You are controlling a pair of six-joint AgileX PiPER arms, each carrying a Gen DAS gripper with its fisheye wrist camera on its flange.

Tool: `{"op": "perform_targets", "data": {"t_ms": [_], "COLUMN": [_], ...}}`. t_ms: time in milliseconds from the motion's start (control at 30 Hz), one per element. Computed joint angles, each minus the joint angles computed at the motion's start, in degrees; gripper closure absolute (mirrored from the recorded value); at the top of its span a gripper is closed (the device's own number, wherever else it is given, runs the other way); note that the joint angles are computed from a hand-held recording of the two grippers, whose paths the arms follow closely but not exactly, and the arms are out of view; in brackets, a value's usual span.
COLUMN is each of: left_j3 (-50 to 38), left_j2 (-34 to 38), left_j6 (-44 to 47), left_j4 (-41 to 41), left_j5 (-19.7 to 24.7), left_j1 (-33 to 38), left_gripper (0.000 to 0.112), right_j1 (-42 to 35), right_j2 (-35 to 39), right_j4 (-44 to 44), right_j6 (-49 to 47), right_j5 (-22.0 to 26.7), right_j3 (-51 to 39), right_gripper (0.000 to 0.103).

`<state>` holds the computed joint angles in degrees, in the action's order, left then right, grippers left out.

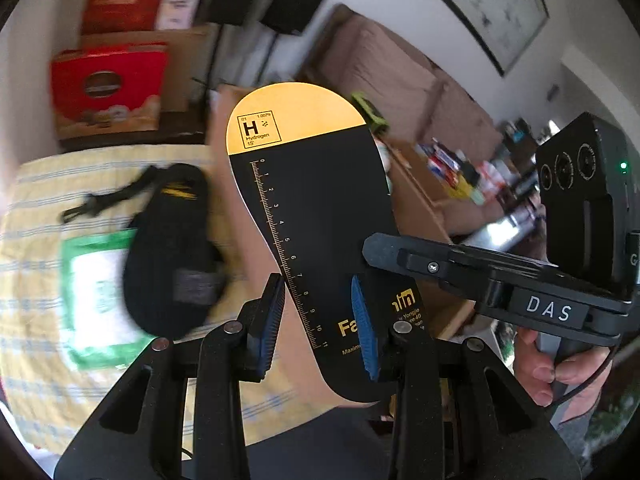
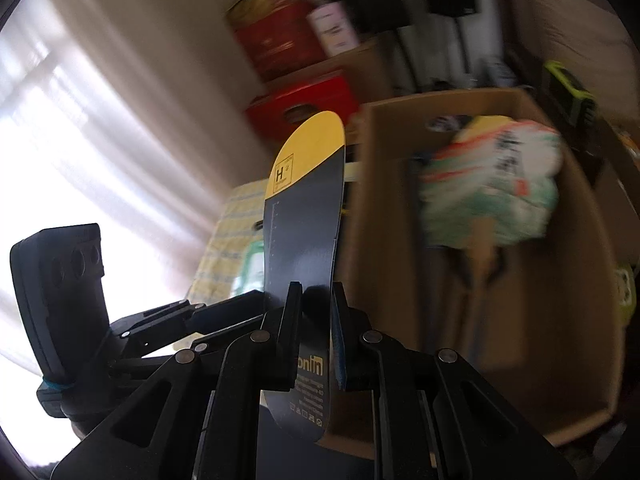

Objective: Organize objects
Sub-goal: 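Carry the insole with the right gripper over the cardboard box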

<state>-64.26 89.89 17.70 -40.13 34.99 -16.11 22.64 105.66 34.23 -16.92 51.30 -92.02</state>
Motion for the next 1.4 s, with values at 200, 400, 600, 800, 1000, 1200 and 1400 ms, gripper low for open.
{"op": "perform_targets", "data": {"t_ms": [200,400,600,800,1000,1200,1400], "left_j3": [-10.9,-22.4,-31.8,-40.2,-45.8,-48.2,-48.8], "left_j2": [8.1,16.1,22.8,28.5,31.8,34.5,35.4], "left_j6": [-7.1,-11.9,-14.4,-15.7,-16.8,-17.4,-19.1], "left_j4": [3.9,6.2,6.4,5.2,4.5,4.0,5.7], "left_j5": [3.5,9.4,15.4,21.0,24.7,26.0,25.5], "left_j1": [-8.2,-13.6,-17.0,-17.6,-15.7,-13.1,-11.3], "left_gripper": [0.081,0.081,0.081,0.080,0.080,0.080,0.069], "right_j1": [-8.8,-16.0,-21.0,-24.2,-23.1,-19.6,-17.6], "right_j2": [-3.9,-6.0,-6.7,-6.2,-2.9,2.7,6.1], "right_j4": [0.2,-1.8,-4.1,-4.9,-7.2,-11.1,-14.1], "right_j6": [-1.7,-1.7,-0.9,-0.3,2.1,6.3,7.4], "right_j5": [1.3,3.6,5.8,6.5,7.6,8.8,7.4], "right_j3": [5.1,6.9,7.9,8.5,4.4,-2.8,-7.5], "right_gripper": [0.091,0.091,0.090,0.089,0.088,0.087,0.087]}}
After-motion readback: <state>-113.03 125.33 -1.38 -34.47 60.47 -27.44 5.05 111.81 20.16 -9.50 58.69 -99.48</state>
